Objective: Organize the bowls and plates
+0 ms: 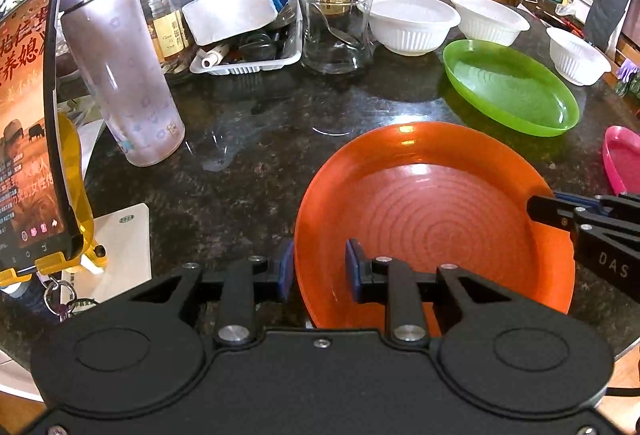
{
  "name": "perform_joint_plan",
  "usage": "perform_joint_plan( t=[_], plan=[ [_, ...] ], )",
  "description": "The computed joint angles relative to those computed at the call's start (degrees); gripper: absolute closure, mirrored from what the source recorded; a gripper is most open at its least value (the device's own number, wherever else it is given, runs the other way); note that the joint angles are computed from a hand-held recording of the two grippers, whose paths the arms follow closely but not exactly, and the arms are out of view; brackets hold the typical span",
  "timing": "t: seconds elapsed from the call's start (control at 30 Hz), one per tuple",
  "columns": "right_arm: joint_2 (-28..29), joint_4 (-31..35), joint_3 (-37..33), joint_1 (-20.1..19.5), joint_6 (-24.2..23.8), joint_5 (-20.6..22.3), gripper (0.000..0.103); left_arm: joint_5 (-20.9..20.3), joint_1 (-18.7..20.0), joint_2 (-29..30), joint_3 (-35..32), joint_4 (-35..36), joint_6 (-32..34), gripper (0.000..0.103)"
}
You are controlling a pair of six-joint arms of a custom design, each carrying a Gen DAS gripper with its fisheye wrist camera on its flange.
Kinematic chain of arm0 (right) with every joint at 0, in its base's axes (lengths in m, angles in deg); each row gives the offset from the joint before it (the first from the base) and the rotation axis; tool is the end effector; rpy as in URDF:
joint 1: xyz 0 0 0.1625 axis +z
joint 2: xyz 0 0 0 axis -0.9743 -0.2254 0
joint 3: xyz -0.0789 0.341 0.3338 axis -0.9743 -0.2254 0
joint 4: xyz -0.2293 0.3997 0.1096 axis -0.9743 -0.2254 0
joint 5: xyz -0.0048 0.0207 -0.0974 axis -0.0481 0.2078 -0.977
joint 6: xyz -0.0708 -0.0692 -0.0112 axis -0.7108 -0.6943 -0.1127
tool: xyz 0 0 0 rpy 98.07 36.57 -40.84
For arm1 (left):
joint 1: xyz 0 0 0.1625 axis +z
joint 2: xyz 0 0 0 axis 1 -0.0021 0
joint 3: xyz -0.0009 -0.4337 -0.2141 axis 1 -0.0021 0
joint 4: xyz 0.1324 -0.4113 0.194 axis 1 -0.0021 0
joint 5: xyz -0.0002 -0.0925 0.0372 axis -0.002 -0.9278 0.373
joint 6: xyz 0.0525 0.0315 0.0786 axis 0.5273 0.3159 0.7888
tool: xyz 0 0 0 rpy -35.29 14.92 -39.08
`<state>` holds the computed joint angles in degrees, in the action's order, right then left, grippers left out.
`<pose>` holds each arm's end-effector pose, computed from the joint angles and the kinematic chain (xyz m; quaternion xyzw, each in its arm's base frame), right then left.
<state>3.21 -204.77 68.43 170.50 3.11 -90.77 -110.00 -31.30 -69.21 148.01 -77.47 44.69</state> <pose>0.1247 -0.7304 0.1266 0.0693 -0.8567 0.3972 0.3217 -0.2221 -0.7374 0.0882 0.3265 0.8724 -0.2083 0.2981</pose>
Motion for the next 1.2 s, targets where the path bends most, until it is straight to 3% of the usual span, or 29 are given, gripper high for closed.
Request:
perform_joint_plan(
  t=[0.53,0.77,0.9,1.03,1.1,1.2],
  plan=[
    [0.57,0.75,-0.58,0.15,0.03,0.52,0.089,0.79,0.20,-0.43,0.42,-1.64,1.17,0.071],
    [0.44,2.21,-0.65,0.14,-0.30,0.81,0.079,-1.03,0.78,-1.22,0.25,0.02,-0.18,0.072],
    [0.50,-0.94,-0.31,0.11,-0.02,1.25,0.079,-1.52,0.97,-1.67,-0.01,1.10,-2.13,0.071],
    [0.34,-4.26,0.28,0.04,0.48,0.87,0.073,1.05,0.12,-1.33,1.00,-4.08,-0.41,0.060],
    [-0.01,-6.46,1.07,-0.13,0.79,1.01,0.070,0.98,-0.22,-1.25,1.53,-6.42,0.45,0.047],
    [-0.67,-10.25,2.47,-0.39,0.38,1.35,0.065,-0.11,-0.78,-1.16,2.18,-9.41,1.11,0.042]
  ],
)
